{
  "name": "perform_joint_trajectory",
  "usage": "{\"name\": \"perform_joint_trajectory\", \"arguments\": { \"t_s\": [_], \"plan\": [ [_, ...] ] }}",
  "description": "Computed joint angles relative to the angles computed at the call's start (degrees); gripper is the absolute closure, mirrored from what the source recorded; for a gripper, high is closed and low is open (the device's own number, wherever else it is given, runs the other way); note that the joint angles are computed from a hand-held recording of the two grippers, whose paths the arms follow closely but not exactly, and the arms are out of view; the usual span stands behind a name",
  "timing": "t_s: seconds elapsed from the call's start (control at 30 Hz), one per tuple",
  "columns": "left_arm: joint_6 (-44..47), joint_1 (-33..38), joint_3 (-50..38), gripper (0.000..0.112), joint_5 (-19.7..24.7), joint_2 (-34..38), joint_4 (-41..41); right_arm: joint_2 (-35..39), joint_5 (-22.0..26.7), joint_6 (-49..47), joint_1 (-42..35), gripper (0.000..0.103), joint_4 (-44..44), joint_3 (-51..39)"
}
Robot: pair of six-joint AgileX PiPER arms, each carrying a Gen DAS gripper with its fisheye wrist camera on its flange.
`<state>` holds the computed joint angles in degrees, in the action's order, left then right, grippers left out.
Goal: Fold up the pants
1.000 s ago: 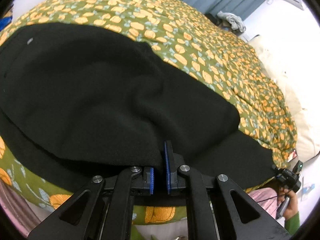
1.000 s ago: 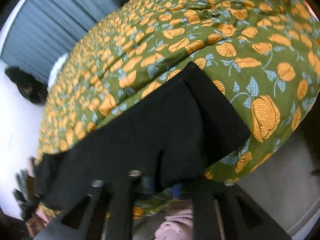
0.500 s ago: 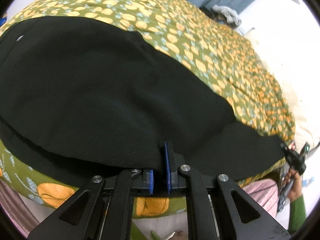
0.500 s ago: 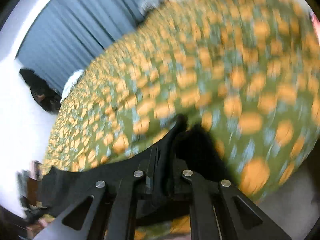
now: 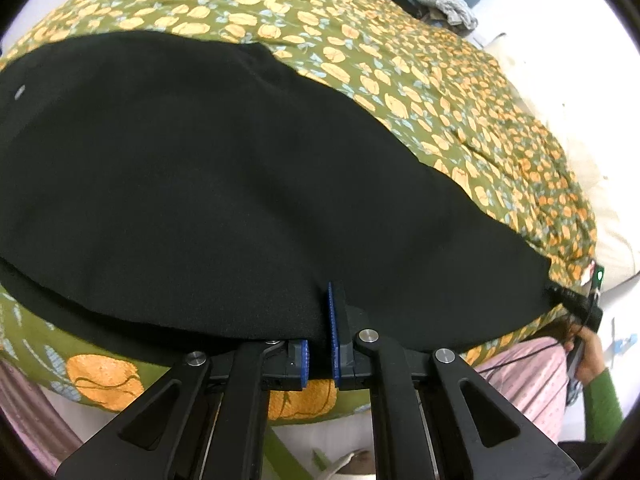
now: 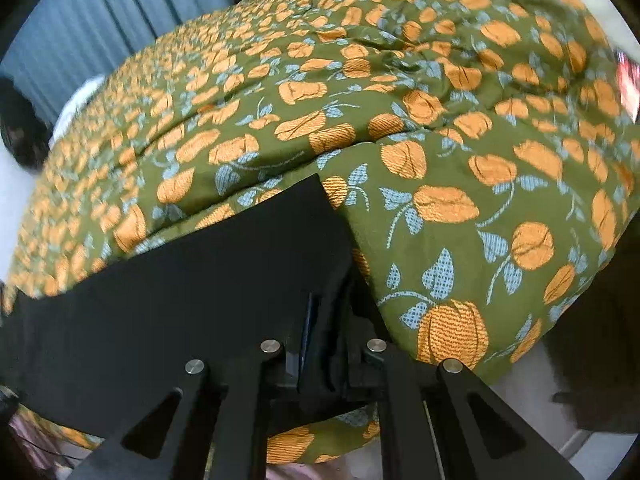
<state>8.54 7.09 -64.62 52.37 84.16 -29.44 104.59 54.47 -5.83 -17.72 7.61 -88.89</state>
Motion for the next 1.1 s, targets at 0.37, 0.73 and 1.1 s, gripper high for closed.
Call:
{"name": "perform_joint_trajectory", "arguments": {
  "t_s": [0.37,0.73,1.1],
  "plan": [
    [-2.55,0.22,-2.23,0.097,6.73,2.82,3.98,0.66,0.79,2.06,1.78,0.093,-4.07,-0.73],
    [-10.15,-2.12,-4.39,0.049,9.74,-0.40,16.14,-2.70,-3.93,1.21,-0.37,0.037,-0.89,3.12],
    [-12.91,-5.44,-5.58,0.049,11.61,-1.50,24.49,-6.89,-8.67,4.49,-1.64,0.036,-1.21,7.57]
  ]
}}
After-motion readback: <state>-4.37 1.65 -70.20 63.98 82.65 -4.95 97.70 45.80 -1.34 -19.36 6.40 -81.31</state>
